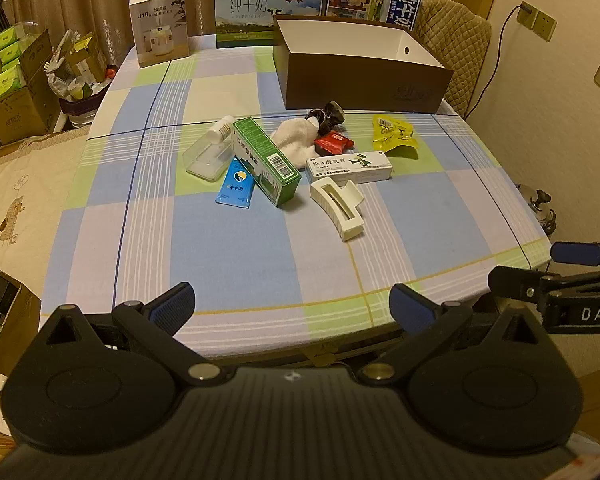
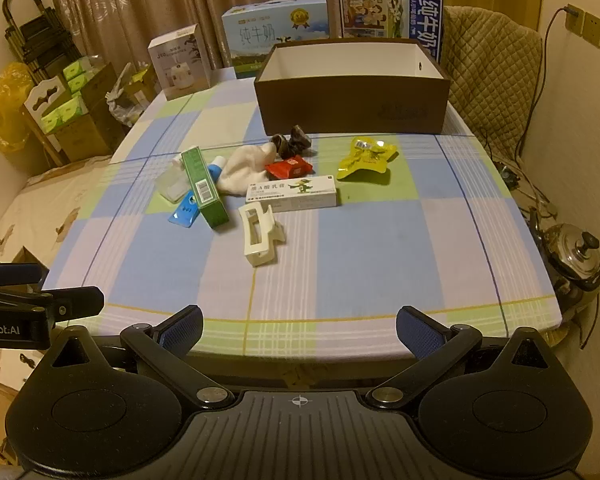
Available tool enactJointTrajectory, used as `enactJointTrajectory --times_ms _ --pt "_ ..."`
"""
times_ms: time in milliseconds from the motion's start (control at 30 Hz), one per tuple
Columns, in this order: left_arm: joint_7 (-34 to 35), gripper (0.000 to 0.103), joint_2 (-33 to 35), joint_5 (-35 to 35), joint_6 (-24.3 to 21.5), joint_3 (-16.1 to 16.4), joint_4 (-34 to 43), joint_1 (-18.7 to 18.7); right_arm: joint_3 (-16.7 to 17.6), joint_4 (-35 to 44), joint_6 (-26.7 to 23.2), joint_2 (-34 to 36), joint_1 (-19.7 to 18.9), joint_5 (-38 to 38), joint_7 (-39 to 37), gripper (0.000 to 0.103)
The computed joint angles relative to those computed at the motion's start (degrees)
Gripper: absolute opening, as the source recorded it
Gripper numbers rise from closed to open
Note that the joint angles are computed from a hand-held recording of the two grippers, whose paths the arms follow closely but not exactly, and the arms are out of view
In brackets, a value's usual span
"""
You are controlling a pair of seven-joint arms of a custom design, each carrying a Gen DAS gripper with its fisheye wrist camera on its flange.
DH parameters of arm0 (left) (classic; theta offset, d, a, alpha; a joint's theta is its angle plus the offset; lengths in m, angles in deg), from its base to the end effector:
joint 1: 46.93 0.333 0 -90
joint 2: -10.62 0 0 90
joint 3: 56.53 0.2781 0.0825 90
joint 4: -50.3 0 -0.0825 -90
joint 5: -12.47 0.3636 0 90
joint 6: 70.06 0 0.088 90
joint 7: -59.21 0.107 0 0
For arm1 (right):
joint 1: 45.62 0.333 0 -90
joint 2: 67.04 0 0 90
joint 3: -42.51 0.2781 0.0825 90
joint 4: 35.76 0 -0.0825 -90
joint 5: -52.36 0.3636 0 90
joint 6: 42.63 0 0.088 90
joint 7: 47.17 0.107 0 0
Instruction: Organize objects
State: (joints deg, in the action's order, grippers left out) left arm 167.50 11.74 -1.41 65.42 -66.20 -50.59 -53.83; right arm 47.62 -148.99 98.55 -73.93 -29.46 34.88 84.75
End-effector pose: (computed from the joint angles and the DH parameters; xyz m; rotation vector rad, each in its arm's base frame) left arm 0.5679 -0.1712 0.5743 -1.4287 2.3687 -0.8025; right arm 0.5155 0.2033 0.5580 -1.6462 1.9707 -0.5326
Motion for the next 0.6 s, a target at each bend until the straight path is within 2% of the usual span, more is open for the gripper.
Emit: enactJointTrajectory --times_ms 267,600 --pt "-0.17 0.102 0.28 0.15 -0.03 -0.02 0.36 -0.08 -0.18 0.69 -0.08 0.45 -0.18 0.18 -0.34 0.101" --pt "-1.93 0.102 3.16 1.76 -1.19 -0.15 4.32 -0.42 -0.46 1.50 -0.10 1.06 -0.36 0.95 -1.48 0.101"
